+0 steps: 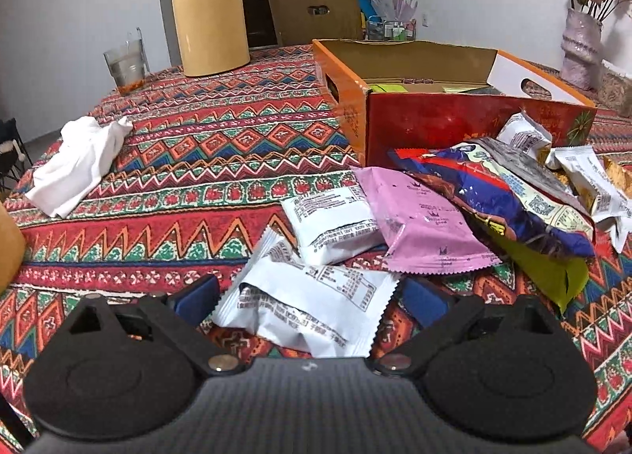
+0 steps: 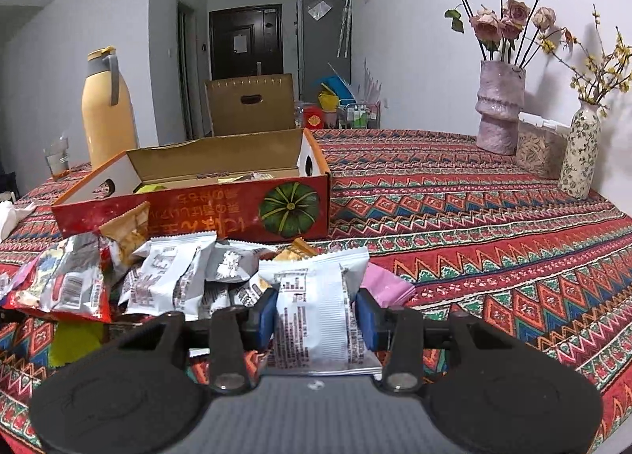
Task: Organize snacks
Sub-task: 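Grasp a white snack packet with the right gripper while the left grasps another white packet, then carry both white packets over the box and release them inside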
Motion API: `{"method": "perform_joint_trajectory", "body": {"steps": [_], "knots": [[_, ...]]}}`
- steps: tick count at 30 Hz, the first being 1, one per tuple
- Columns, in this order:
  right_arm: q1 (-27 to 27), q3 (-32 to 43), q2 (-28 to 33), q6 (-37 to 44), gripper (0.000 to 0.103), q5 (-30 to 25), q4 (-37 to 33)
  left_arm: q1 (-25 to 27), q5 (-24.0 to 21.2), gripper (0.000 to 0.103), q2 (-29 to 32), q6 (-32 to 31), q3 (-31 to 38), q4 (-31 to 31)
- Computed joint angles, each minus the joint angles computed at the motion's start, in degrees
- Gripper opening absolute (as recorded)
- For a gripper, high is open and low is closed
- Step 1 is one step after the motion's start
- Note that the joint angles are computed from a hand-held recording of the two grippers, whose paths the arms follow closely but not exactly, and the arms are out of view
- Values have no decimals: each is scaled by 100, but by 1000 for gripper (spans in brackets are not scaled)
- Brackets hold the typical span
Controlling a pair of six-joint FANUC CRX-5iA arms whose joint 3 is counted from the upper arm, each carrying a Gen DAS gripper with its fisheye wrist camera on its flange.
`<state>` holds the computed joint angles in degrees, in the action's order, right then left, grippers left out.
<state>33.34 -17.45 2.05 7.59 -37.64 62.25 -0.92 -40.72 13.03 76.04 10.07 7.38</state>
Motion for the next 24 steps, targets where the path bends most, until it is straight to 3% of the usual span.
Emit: {"method": "perform_joint_trajectory", "body": {"steps": [2, 4, 8, 12, 24], "knots": [[-21, -3, 11, 1, 41, 39, -37, 28, -4, 96, 0, -106, -34, 145], [-32, -23, 5, -15, 41, 77, -42, 55, 38, 86, -31, -255, -117, 320], [-79, -94, -46, -60, 42, 218, -30, 33, 111, 81, -118, -137, -218, 276], [-115, -177, -106, -101, 42, 338, -11, 4, 177, 66, -241, -65, -346, 253], [-213, -540, -379, -400, 42, 719, 234, -156, 237, 58, -568, 791, -568, -340]]}}
